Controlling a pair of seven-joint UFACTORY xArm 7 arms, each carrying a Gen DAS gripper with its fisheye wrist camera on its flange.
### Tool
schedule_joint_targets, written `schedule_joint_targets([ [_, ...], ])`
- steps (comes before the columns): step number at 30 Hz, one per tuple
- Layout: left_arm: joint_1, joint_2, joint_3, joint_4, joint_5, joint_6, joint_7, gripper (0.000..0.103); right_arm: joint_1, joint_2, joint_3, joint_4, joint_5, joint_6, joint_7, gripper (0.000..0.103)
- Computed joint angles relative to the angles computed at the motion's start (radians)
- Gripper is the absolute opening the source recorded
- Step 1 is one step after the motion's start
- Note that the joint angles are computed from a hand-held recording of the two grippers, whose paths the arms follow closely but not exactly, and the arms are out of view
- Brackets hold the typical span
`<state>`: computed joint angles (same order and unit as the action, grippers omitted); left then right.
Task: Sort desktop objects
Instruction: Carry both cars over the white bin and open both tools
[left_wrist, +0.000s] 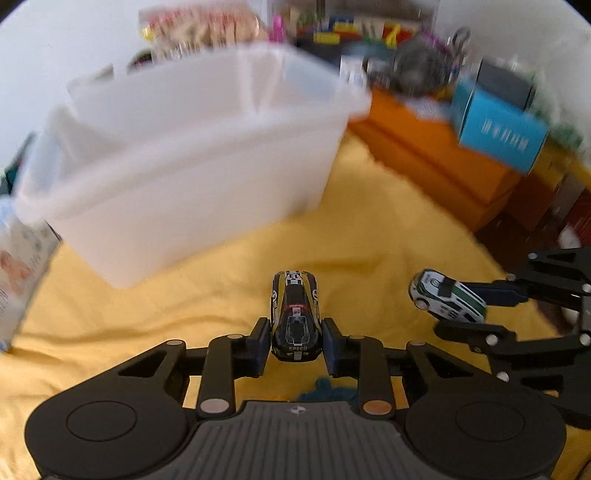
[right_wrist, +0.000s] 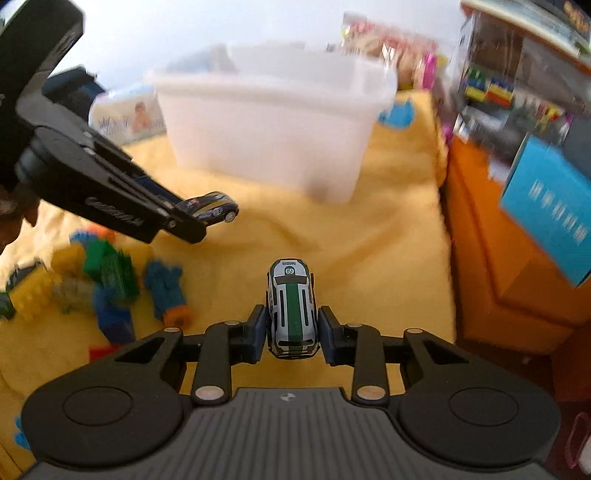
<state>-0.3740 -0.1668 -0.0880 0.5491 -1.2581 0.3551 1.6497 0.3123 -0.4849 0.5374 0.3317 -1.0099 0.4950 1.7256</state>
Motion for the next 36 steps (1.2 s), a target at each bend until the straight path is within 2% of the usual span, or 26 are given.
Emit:
schedule_joint_targets([
  [3, 0.008, -0.080, 0.028, 0.005, -0.022, 0.049, 0.013, 0.033, 0.008, -0.076, -0.006, 0.012, 0.007, 0.044, -0.041, 0.033],
  [7, 0.009, -0.121, 0.054, 0.064, -0.059, 0.072, 0.016, 0.033, -0.056, -0.148, 0.002, 0.052, -0.052, 0.047, -0.073, 0.033],
  [10, 0.000, -0.102, 0.049, 0.131, -0.129, 0.022, 0.082, 0.033, -0.146, -0.139, 0.013, 0.111, -0.151, 0.017, -0.064, 0.033],
  [13, 0.003, -0.040, 0.031, 0.207, -0.197, -0.032, 0.151, 0.033, -0.225, -0.094, 0.016, 0.181, -0.281, -0.005, 0.004, 0.033],
  [16, 0.019, 0.043, 0.003, 0.282, -0.228, -0.082, 0.178, 0.033, -0.262, -0.012, -0.015, 0.253, -0.405, -0.010, 0.069, 0.033],
  [19, 0.041, 0.127, -0.018, 0.350, -0.206, -0.114, 0.156, 0.033, -0.276, 0.083, -0.071, 0.322, -0.501, -0.046, 0.133, 0.033],
  [23, 0.059, 0.217, -0.051, 0.409, -0.166, -0.159, 0.100, 0.033, -0.265, 0.223, -0.128, 0.407, -0.584, -0.062, 0.194, 0.034],
  [27, 0.074, 0.277, -0.081, 0.419, -0.032, -0.210, -0.049, 0.034, -0.226, 0.311, -0.179, 0.451, -0.583, -0.070, 0.207, 0.035],
  [29, 0.096, 0.277, -0.104, 0.411, -0.063, -0.214, -0.017, 0.038, -0.199, 0.322, -0.198, 0.450, -0.572, -0.062, 0.197, 0.036],
  [31, 0.107, 0.267, -0.120, 0.409, -0.155, -0.227, 0.086, 0.040, -0.172, 0.303, -0.211, 0.435, -0.636, -0.043, 0.258, 0.036],
  [34, 0.107, 0.220, -0.109, 0.389, -0.238, -0.209, 0.158, 0.044, -0.127, 0.273, -0.235, 0.415, -0.630, -0.023, 0.248, 0.037],
  [36, 0.101, 0.167, -0.092, 0.357, -0.294, -0.185, 0.211, 0.055, -0.099, 0.241, -0.260, 0.394, -0.626, -0.036, 0.259, 0.041],
])
